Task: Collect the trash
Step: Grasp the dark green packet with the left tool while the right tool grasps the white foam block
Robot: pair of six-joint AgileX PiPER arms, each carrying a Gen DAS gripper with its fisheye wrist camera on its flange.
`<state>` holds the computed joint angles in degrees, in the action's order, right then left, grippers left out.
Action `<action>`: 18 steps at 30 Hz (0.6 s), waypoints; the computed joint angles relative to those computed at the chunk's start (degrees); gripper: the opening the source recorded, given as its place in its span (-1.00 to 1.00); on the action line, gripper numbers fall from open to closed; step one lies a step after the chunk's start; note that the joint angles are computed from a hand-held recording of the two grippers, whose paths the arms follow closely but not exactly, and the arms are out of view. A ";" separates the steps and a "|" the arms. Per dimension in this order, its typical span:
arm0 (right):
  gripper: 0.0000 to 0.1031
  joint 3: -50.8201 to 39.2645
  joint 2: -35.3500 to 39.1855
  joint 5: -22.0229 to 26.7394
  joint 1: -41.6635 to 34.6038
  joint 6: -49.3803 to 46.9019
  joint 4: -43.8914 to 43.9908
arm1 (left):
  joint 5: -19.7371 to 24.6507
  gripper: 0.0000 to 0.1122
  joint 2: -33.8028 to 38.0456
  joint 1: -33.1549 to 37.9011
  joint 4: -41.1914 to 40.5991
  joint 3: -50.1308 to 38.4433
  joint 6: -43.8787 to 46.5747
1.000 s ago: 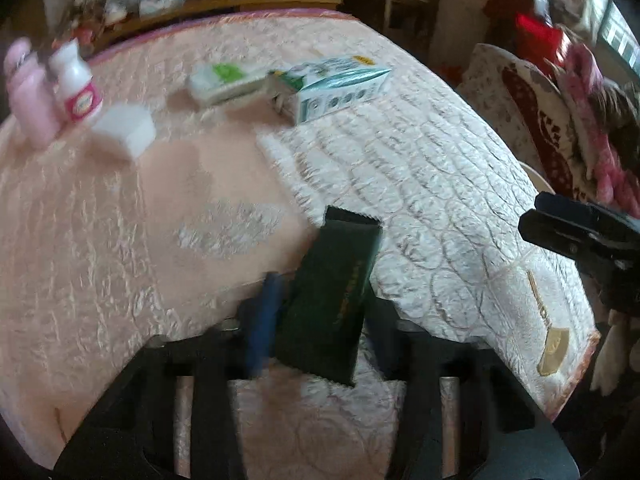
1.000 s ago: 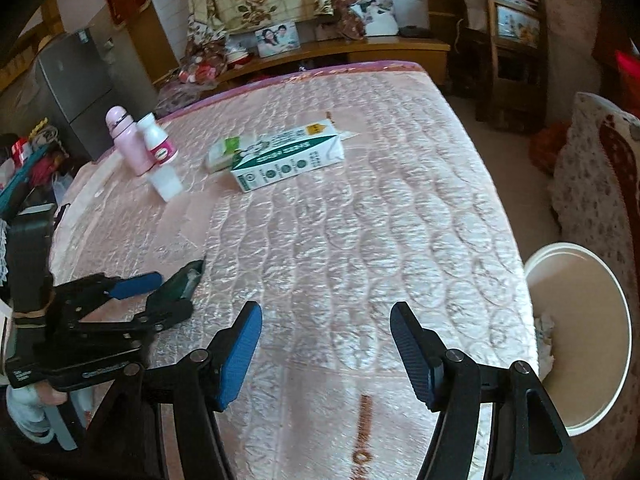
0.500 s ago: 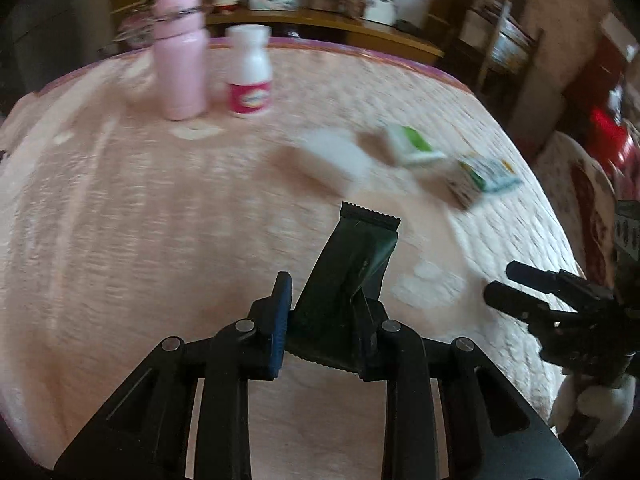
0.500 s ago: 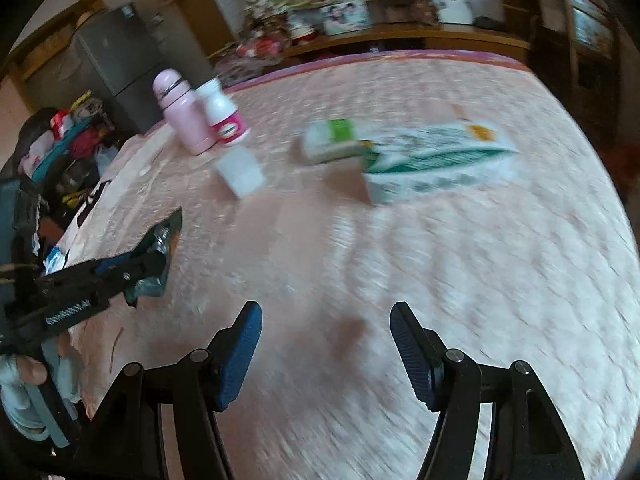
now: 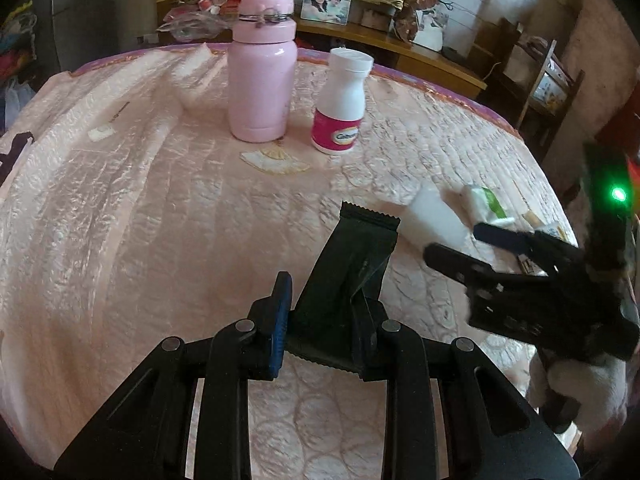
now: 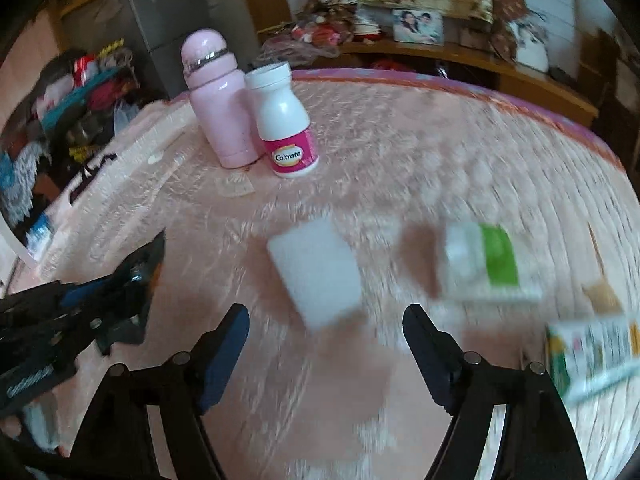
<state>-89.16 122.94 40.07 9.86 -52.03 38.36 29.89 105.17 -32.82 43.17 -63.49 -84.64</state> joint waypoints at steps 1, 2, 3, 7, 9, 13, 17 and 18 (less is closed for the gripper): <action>0.50 -1.79 1.17 -0.34 0.93 1.48 -1.82 | -0.13 -0.58 0.18 0.23 -0.10 -0.03 0.16; 0.50 -3.23 2.15 -0.68 1.58 2.31 -2.91 | -0.33 -0.58 0.36 0.45 -0.24 -0.03 0.19; 0.49 -4.32 2.97 -0.66 1.79 2.49 -3.30 | -0.48 -0.58 0.50 0.68 -0.58 -0.15 0.49; -0.26 -6.66 4.80 1.19 1.94 3.01 -3.32 | -0.41 -0.58 0.88 0.24 -0.22 -0.19 -0.32; -0.26 -3.10 2.48 1.40 0.51 -0.83 0.80 | -0.51 -0.58 0.96 -0.49 -0.14 -0.23 -0.90; -0.26 4.96 -3.32 1.37 -2.55 -5.40 4.40 | 1.15 -0.58 1.43 -3.90 1.02 -1.39 -3.18; -0.26 15.12 -10.70 2.64 -8.57 -10.74 8.17 | 3.86 -0.58 2.65 -8.70 2.29 -3.71 -5.27; -0.26 17.03 -12.07 3.07 -10.19 -11.70 8.80 | 4.53 -0.58 3.16 -10.02 2.48 -4.49 -5.78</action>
<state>-72.13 110.87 43.14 -0.33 -63.74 47.16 34.42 108.33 -42.83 45.65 -67.98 -90.42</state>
